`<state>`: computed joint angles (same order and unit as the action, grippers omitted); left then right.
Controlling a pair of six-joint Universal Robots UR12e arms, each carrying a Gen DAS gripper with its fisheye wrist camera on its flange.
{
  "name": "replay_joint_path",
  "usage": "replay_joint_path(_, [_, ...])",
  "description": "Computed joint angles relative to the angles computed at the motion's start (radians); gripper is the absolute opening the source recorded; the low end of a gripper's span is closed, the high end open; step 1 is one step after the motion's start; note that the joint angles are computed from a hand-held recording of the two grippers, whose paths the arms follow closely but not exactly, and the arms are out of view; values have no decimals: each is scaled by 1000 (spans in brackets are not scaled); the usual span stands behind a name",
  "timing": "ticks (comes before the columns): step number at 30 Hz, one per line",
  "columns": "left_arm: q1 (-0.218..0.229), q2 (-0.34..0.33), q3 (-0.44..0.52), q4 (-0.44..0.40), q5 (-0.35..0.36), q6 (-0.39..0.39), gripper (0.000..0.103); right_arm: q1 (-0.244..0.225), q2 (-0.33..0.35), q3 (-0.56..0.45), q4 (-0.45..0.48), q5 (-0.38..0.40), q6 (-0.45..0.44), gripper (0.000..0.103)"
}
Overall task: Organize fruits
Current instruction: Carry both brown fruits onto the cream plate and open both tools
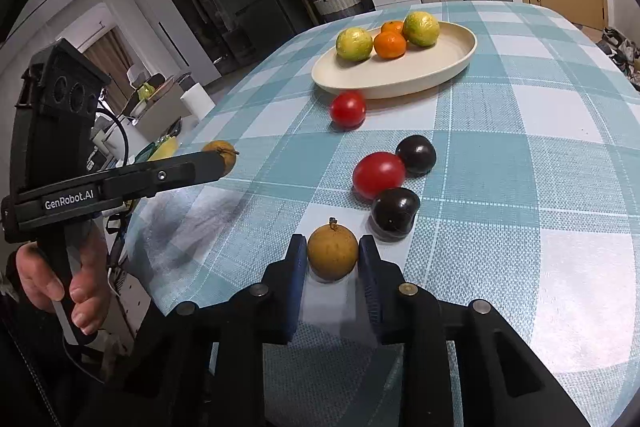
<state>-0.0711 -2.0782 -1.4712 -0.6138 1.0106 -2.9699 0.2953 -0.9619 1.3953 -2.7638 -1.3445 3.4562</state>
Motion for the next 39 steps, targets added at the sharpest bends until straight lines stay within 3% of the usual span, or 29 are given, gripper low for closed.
replay_joint_path(8, [-11,-3,14,1,83,-7,21,4,0,-3,-33,-4,-16,27])
replay_joint_path(18, [-26,-28,75,-3,124,-3,21,-4,15,-55,-71,6,-36,27])
replay_joint_path(39, [-60,-196,394,-157,132,-18,21,-53,109,-256,-27,47,-66,27])
